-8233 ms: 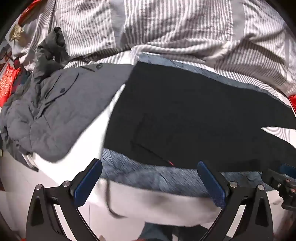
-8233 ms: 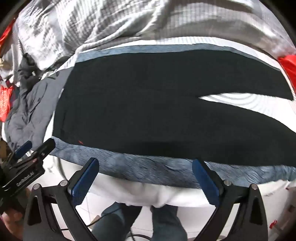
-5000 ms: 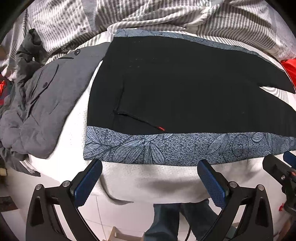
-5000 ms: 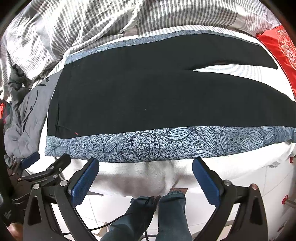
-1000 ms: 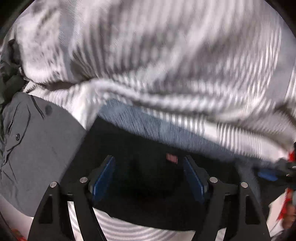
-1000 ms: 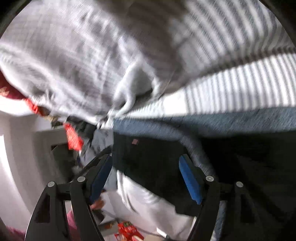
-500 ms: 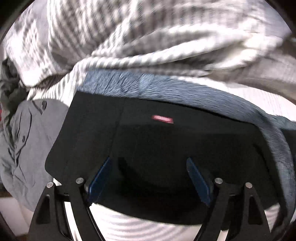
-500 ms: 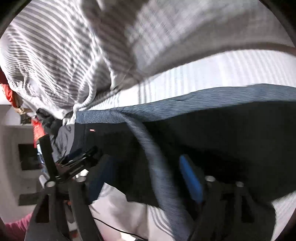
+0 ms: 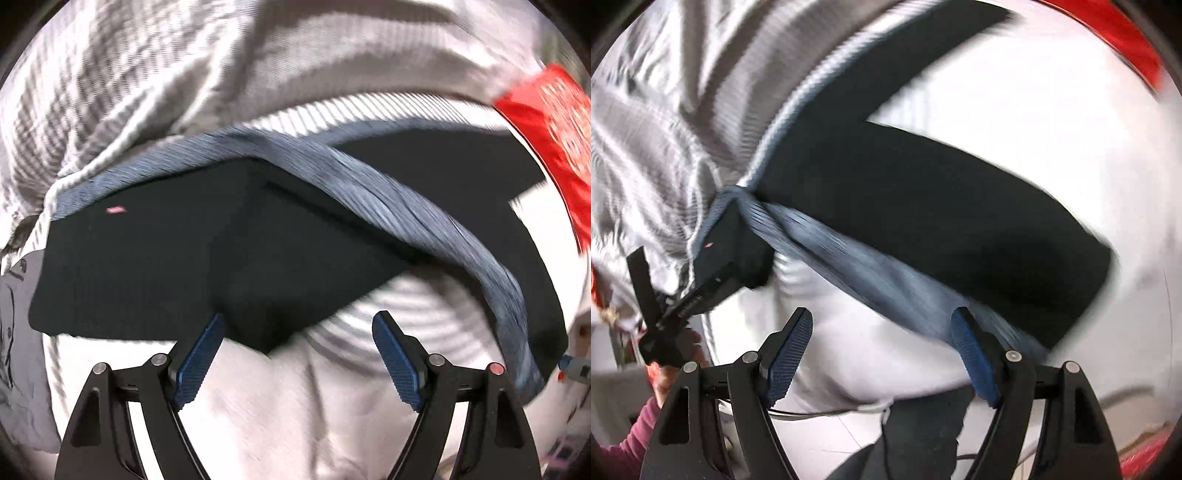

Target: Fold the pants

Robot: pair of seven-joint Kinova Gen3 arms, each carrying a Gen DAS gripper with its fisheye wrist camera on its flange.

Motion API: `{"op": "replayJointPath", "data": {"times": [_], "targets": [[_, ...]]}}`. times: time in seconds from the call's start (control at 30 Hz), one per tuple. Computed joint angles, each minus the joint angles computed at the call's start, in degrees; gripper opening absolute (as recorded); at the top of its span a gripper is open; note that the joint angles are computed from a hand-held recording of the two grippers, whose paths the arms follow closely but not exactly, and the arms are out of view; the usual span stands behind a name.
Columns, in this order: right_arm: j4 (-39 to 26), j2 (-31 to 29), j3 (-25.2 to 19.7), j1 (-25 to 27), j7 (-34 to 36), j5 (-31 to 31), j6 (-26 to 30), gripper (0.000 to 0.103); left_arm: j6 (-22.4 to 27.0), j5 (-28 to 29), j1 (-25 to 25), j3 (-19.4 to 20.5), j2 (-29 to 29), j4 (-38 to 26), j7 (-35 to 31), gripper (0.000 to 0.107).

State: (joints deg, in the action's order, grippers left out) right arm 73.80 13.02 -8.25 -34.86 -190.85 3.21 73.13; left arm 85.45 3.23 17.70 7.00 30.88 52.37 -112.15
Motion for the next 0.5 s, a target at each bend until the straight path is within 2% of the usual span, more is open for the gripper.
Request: {"op": "replayJointPath", "data": {"times": [0.17,0.23,0.3,0.4,0.5], "targets": [[10.3,-6.5,8.5,-12.9,-11.7,-1.3,-0.8,0.08,-1.8,0.7,0.6,1.0,-4.8,7.2,-1.8,0.084],[15.1,-9.0,7.8,-14.4,-16.3,-0.6,-3.8,0.08,-1.7,0.8,1.1,1.3,-5.1,8.4,-2.0,0.083],[19.7,-10.9,3.2,-11.7,-20.0,0.9,-8.2,0.08,-2.6,-0.3,2.5,1.4,-5.2,9.6,-1.6,0.083],[24.6,-12.1,-4.6,-4.2,-19.5,1.8,-13.9,0.075,-4.6,-0.8,4.4,1.7,-5.9,11.6,-0.5,0.084],[29.2,-13.1,-7.0,-1.4,-18.6,3.1,-20.3,0.069,-4.0,-2.2,6.4,1.7,-5.1,11.4,1.4,0.084]]}}
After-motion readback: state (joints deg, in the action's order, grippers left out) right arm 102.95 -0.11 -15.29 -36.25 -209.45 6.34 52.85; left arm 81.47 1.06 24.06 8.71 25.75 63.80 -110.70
